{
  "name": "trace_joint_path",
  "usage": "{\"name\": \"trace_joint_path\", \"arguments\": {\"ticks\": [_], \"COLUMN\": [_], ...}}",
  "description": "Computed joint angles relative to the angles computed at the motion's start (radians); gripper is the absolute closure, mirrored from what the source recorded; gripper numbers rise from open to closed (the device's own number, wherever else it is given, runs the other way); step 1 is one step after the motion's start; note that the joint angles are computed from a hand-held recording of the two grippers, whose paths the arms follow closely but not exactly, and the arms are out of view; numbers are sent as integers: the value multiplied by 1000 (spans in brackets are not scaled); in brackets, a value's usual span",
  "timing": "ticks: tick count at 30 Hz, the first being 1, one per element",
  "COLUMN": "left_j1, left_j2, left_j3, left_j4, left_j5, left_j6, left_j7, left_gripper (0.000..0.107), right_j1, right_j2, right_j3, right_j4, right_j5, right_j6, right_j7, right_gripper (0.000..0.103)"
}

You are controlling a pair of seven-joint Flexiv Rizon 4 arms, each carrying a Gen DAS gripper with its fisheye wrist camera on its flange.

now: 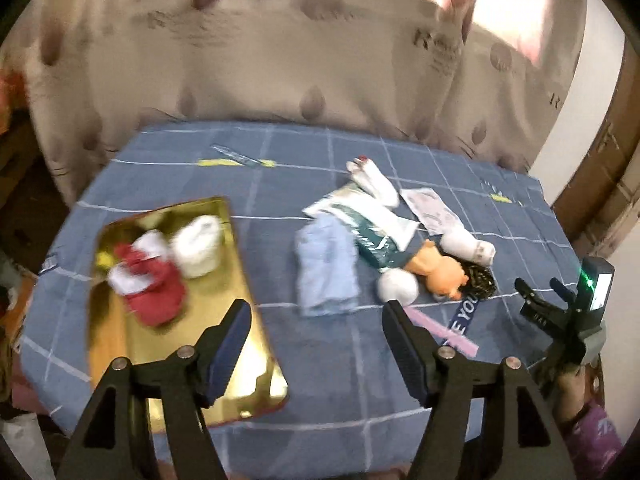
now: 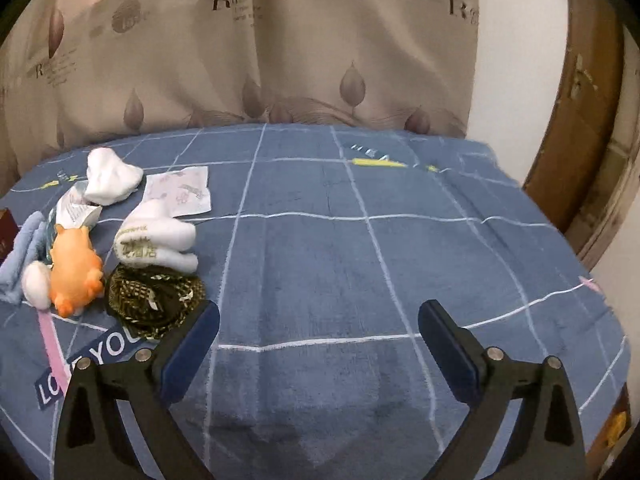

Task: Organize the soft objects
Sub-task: 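Grasp the light-blue towel with the left gripper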

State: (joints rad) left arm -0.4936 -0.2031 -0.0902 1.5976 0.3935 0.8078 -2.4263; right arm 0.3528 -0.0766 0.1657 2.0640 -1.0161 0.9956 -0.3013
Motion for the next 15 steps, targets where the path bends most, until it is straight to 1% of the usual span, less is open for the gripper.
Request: {"name": "trace_joint_path", "arguments": {"ticks": [2,4,7,12,15], "left_j1": [10,13,31,4,-15], "left_j2": [-53,-106,-166,-232,-262], "left_j3": [-8,-8,-13,26,48], "left_j4": [-52,-107,-142,-218,-264], "left_j5": [-19,-48,-141,-147,-132], "left_j6": [-9,-38,-43,-99,-153], "left_j7": [38,91,187,251,262], "left_gripper": [37,37,37,37,37], "right_j1": [-10,-21,-34,-51,-57], "right_j2": [8,20,30,28,25], "right_j3": [-7,-9,-6,-11,-13], "right_j4": [15,35,52,60,62], "right_j5": [-35,-61,-79,-89,-71], "right_j6": [43,83,118,176,200], "right_j7": [31,50,59,70,62], "right_gripper": [4,4,4,4,4]}}
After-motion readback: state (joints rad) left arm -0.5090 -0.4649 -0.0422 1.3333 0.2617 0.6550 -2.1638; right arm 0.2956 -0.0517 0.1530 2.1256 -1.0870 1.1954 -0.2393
